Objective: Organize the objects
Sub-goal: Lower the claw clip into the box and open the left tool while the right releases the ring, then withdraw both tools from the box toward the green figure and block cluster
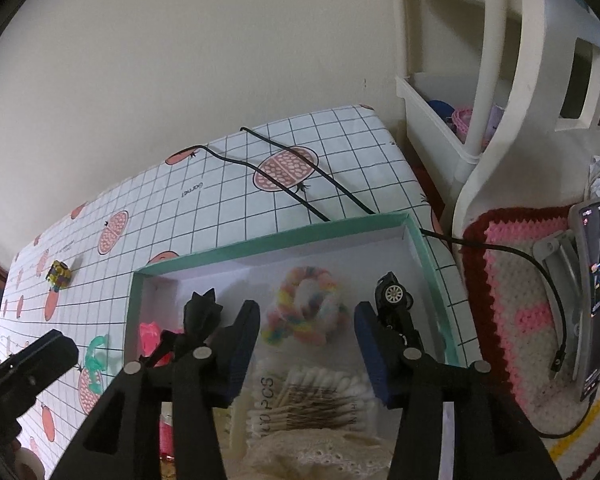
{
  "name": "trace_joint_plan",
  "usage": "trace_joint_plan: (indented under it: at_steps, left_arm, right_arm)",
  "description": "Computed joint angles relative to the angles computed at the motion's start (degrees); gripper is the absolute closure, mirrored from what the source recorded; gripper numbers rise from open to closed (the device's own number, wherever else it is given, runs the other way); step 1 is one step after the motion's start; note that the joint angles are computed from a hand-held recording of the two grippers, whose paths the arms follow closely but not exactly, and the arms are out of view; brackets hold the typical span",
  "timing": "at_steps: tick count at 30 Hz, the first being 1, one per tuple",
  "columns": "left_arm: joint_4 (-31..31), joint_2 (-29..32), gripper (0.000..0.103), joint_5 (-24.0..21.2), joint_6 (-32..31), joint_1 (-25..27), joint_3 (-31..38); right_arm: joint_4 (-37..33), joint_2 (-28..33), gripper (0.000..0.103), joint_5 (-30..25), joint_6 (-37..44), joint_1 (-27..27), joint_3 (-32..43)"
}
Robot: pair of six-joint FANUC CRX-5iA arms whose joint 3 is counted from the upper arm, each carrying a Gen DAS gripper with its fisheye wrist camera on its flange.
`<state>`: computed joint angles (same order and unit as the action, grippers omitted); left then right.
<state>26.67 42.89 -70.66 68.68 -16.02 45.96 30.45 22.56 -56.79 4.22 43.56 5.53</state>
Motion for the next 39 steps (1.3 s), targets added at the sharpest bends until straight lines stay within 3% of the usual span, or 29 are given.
trace_joint_plan:
  at_steps: [10,12,15,17,19,26,39]
  left_arm:
    - [-1.8,0.7,0.040,0.1,2.2,0.3,1.2]
    - [-2.1,0.5,0.038,0.6,2.4,0.3,1.0]
    - [-2.6,0.0,0.022,1.7,2.7,0.5,0.2]
    - [-2.7,-0.2,0.021,2.6,2.6,0.5,-0.5]
    - [-2.8,-0.4,0.011,3.4,3.0,0.6,-0.9]
    - [-3.7,-1.4,0.003,7.3,4.9,1.1,-3.0]
    - [-5.5,-0.7,0.000,7.8,7.8,1.7,-2.0]
  right_arm:
    - [0.6,0.0,0.050,-0.2,0.2,0.2,0.4]
    - [0.9,-0.1,0.038,-0.2,0.0,0.2,0.5]
    - [1.2,-0.2,0.033,0.2,-0.1,0.3,0.4]
    - [1.4,-0.1,0.028,0.2,0.1,0.3,0.5]
    - [1.7,0.0,0.019,0.5,0.1,0.4,0.4]
    - [2.6,-0.1,0.001,1.0,-0.4,0.5,0.0]
    - [2.8,0.3,0.000,0.7,0.1,0.6,0.5]
